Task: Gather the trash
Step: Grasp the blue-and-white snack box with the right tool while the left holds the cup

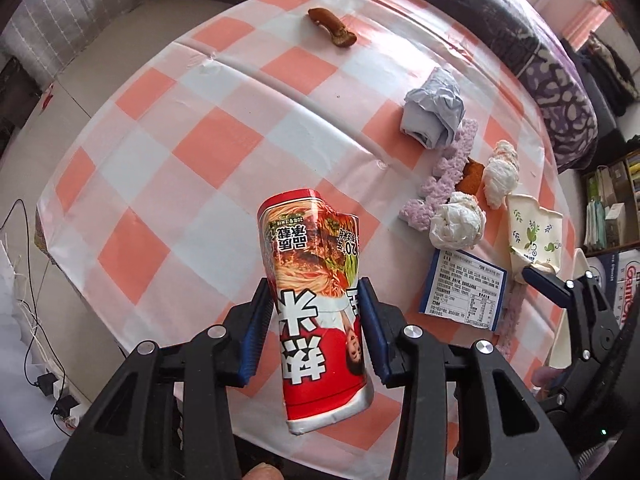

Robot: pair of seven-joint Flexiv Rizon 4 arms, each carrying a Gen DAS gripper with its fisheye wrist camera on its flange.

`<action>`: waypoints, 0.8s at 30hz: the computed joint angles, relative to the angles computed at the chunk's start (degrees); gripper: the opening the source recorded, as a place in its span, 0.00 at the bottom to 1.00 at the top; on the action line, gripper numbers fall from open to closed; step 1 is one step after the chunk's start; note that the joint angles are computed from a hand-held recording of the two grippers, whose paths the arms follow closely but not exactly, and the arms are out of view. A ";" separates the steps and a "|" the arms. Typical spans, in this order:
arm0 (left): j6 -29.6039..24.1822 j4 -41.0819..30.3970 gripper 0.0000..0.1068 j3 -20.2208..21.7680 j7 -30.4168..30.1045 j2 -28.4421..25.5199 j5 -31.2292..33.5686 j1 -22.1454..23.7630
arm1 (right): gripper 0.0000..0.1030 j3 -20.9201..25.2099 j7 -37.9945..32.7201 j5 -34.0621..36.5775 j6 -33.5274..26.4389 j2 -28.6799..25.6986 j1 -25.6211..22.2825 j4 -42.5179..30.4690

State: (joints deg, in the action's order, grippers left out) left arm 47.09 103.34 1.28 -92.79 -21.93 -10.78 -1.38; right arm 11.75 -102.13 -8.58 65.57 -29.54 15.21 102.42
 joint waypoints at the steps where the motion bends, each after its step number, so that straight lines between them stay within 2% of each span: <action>1: 0.04 0.09 0.40 -0.05 0.25 0.11 -0.44 0.31 | 0.93 -0.08 0.06 -0.10 -0.90 -0.68 0.15 -0.89; 7: 0.34 0.50 0.40 -0.39 2.06 0.12 -2.53 1.56 | 0.92 -0.80 1.23 -0.20 -3.77 -3.64 0.63 -4.41; 9: 0.30 0.53 0.41 -0.34 2.34 0.01 -2.83 1.74 | 0.73 0.24 0.71 1.11 -5.37 -4.44 -0.18 -5.71; 12: 0.86 -0.27 0.41 -0.54 1.57 -0.98 -3.07 1.34 | 0.72 1.28 -0.15 3.03 -6.29 -4.56 -0.79 -6.44; 16: 4.12 1.08 0.41 -0.99 2.49 -0.34 -4.75 1.72 | 0.71 1.42 -0.34 4.06 -2.62 -3.65 -0.36 -5.01; 18: 6.31 1.78 0.40 -1.14 2.95 0.09 -5.35 1.71 | 0.58 2.21 -0.27 5.15 -1.46 -3.15 -0.71 -5.00; 23: 11.60 2.72 0.40 -0.89 2.42 0.68 -5.20 1.04 | 0.57 1.74 2.10 5.91 2.79 -1.91 -0.42 -3.78; 24: 12.23 2.70 0.41 -0.72 2.07 0.69 -4.88 0.89 | 0.39 1.54 2.53 5.75 3.60 -1.58 -0.36 -3.28</action>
State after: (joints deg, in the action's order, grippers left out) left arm 59.32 106.03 0.56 -90.72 -21.24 -15.65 -0.49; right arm 13.29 -99.60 -2.83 69.17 -31.12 14.85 99.14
